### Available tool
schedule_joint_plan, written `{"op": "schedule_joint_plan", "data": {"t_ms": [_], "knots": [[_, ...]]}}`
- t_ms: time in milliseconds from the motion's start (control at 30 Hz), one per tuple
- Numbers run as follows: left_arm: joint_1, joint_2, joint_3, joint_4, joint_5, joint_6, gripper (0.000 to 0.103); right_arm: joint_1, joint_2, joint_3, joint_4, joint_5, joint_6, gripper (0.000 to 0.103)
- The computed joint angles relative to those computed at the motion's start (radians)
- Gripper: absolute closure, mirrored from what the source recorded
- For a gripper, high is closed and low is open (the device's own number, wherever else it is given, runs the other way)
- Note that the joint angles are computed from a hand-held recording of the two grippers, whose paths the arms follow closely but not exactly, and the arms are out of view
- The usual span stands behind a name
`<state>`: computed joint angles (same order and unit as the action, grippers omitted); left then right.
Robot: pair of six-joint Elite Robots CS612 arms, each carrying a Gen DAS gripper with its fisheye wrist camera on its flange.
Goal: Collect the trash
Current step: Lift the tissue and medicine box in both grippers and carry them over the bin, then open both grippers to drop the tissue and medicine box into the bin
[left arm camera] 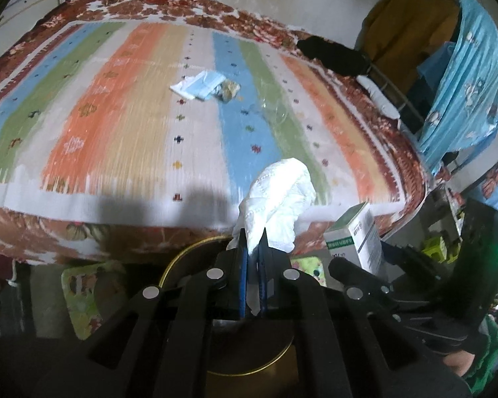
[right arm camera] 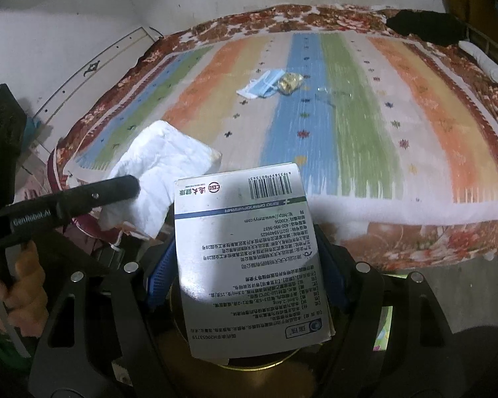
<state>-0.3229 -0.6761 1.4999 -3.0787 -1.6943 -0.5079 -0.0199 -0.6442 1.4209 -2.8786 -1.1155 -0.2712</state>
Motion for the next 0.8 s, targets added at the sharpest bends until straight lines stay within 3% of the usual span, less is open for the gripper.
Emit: {"op": "schedule_joint_plan", "data": {"t_ms": [433,600,800], "knots": [[-0.01,-0.006,0.016,0.14,0.022,-0.024,0.098,0.0,0.001,0.022,0.127,0.001,0.008,0.033],[-0.01,-0.001,0.006,0.199,0.011,-0.033,0.098,0.007,0.007,0.016,0.169,-0.037,0.002,0.033],[-0.009,0.004,-0.001,0.246,0.011,-0.043,0.098,0.003,0.02,-0.011,0.247,-0.011,0.022,0.033]]}}
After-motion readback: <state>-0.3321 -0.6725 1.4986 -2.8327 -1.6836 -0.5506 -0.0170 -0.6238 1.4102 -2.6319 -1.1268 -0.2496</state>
